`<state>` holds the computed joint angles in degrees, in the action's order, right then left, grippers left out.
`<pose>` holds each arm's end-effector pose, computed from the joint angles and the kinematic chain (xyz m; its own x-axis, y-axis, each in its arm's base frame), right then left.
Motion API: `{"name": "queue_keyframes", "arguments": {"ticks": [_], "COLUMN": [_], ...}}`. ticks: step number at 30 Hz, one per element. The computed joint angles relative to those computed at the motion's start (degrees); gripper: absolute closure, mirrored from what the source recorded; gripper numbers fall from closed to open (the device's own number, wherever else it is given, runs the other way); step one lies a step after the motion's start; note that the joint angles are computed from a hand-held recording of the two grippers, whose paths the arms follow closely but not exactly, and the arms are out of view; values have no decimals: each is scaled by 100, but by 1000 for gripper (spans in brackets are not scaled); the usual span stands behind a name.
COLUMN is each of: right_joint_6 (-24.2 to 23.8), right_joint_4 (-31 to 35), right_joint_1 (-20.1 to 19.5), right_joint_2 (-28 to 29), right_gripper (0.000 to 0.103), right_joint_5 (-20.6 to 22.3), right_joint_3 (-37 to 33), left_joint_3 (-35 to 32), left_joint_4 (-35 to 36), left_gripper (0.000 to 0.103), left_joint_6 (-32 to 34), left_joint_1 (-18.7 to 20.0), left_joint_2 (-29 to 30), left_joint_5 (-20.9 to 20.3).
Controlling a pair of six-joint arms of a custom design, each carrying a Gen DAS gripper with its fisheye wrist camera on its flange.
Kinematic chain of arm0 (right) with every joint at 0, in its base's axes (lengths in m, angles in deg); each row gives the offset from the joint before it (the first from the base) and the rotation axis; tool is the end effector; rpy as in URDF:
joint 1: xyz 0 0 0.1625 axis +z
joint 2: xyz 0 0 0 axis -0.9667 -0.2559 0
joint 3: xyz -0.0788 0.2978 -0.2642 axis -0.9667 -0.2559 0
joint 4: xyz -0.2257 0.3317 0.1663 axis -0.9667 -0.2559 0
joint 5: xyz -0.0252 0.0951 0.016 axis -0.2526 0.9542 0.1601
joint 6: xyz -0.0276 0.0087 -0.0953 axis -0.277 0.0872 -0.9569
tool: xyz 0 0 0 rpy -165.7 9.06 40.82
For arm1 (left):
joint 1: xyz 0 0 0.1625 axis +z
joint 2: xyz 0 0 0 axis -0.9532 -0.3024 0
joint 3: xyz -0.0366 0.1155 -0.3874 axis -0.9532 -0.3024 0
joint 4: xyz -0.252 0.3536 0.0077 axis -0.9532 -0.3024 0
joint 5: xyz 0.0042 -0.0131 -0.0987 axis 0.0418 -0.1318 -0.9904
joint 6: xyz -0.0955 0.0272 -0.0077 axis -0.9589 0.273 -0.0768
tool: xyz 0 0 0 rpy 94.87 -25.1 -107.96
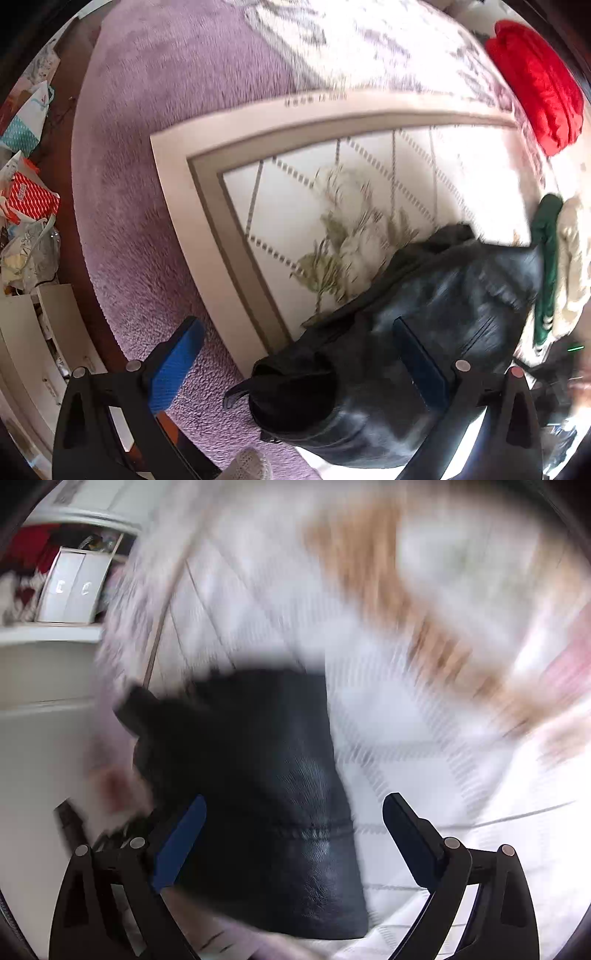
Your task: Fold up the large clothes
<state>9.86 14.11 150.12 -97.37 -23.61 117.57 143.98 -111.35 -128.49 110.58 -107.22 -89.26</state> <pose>-0.0645 -0.6906 0.3961 -0.9988 -0.0254 0.0422 -0.0039 0.8944 0.4473 -0.4557 -0.5996 0.0369 -0.5649 -0.8017 -0.1955 -0.5591 0.5461 -0.6239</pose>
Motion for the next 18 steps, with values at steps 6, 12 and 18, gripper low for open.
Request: {"name": "queue_keyframes", "arguments": {"ticks": [6, 12, 18], "right_joint_6": [-621, 657, 1645], "right_joint_4": [-686, -2982, -1824], "right_joint_1": [-338, -597, -860], "right_joint_2": [-267, -1963, -2371], "right_gripper": [31, 44, 21], "right_joint_5": [1055, 1354, 293], "right_joint_3": [766, 2615, 2378], "left_joint_3": [-563, -1933, -2988], "left_joint_4": [871, 2505, 2443], "left_gripper": [0, 0, 0], "left_joint_6": [-130, 8, 960], "left_joint_1": [-43, -86, 55], "left_joint_2": [63, 750, 1667], "left_joint_5": [615, 728, 439]}}
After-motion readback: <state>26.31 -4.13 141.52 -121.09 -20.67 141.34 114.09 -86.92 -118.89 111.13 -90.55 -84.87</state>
